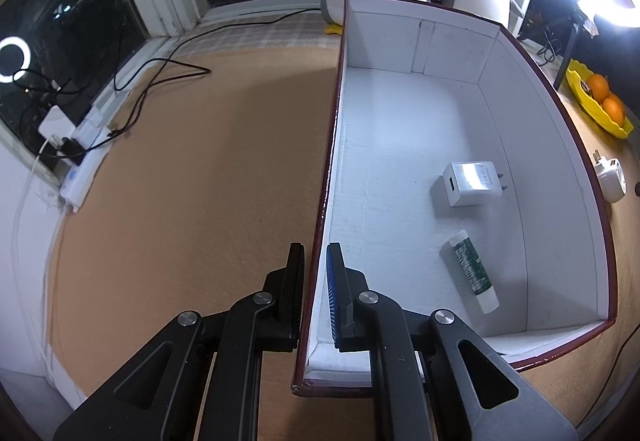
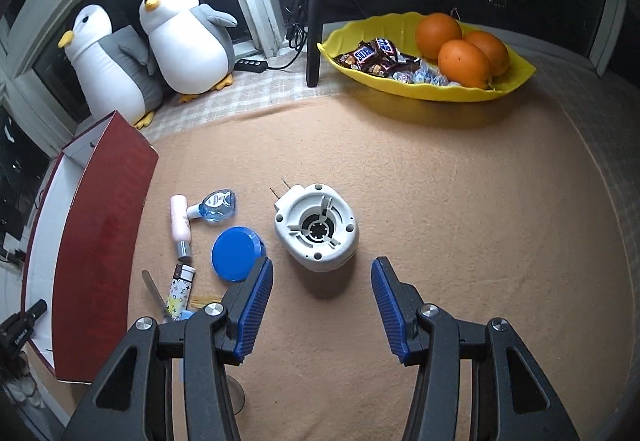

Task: Organize rigid objects
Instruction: 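Move the right tool to the white round plug adapter and grasp it, then carry the white plug adapter into the box and release it with the right tool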

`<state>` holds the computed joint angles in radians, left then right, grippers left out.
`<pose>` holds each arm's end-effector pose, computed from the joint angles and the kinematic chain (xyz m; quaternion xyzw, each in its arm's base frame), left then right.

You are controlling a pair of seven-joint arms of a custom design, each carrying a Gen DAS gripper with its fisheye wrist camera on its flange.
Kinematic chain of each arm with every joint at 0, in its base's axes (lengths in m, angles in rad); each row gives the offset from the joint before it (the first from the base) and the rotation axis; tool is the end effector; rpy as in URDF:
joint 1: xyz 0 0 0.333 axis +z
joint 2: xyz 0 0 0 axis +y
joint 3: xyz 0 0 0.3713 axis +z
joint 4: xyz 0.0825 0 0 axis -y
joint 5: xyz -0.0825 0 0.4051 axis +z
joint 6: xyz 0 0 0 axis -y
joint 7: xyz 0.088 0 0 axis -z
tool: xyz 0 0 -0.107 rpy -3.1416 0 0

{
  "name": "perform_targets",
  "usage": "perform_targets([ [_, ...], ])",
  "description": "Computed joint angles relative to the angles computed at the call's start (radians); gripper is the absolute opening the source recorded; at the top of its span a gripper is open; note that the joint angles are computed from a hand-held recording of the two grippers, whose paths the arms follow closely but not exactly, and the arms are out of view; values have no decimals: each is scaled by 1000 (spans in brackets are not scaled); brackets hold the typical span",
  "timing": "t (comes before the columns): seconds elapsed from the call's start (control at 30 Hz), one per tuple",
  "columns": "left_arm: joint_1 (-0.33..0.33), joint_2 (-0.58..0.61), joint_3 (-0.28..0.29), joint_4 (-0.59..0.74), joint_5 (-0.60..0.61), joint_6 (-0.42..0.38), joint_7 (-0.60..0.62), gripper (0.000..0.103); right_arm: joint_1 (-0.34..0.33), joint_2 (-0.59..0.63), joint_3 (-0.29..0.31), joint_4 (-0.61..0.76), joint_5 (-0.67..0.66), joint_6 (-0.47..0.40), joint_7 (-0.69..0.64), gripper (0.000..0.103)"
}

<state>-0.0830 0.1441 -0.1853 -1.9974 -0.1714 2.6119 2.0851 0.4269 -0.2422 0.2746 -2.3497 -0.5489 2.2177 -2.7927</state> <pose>0.6261 -0.1628 0.4848 -0.4322 0.8683 -0.1998 0.1392 0.3770 0.3042 0.4810 -0.3151 0.9130 -0.1996 0.1652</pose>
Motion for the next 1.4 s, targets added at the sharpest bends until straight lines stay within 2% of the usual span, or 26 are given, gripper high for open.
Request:
perform_targets([
  [0.2, 2, 1, -2, 7, -5, -17, 19, 10, -34, -30, -34, -63, 29, 105, 6, 45],
  [0.33, 2, 4, -2, 12, -10, -25, 28, 10, -63, -34, -51, -90, 67, 153, -20, 37],
  [0.43, 4, 4, -4, 12, -20, -28, 36, 10, -81, -32, -58, -110, 90, 206, -42, 35],
  [0.73, 5, 5, -3, 14, -35, -33, 41, 10, -107, 4, -72, -123, 154, 276, -118, 25],
  [1.03, 5, 4, -3, 13, -37, -33, 43, 10, -117, -12, -22, -139, 88, 267, 26, 20],
  [1.4, 6, -2, -6, 7, -65, -40, 65, 10, -78, -32, 17, -119, 23, 173, 165, 20],
])
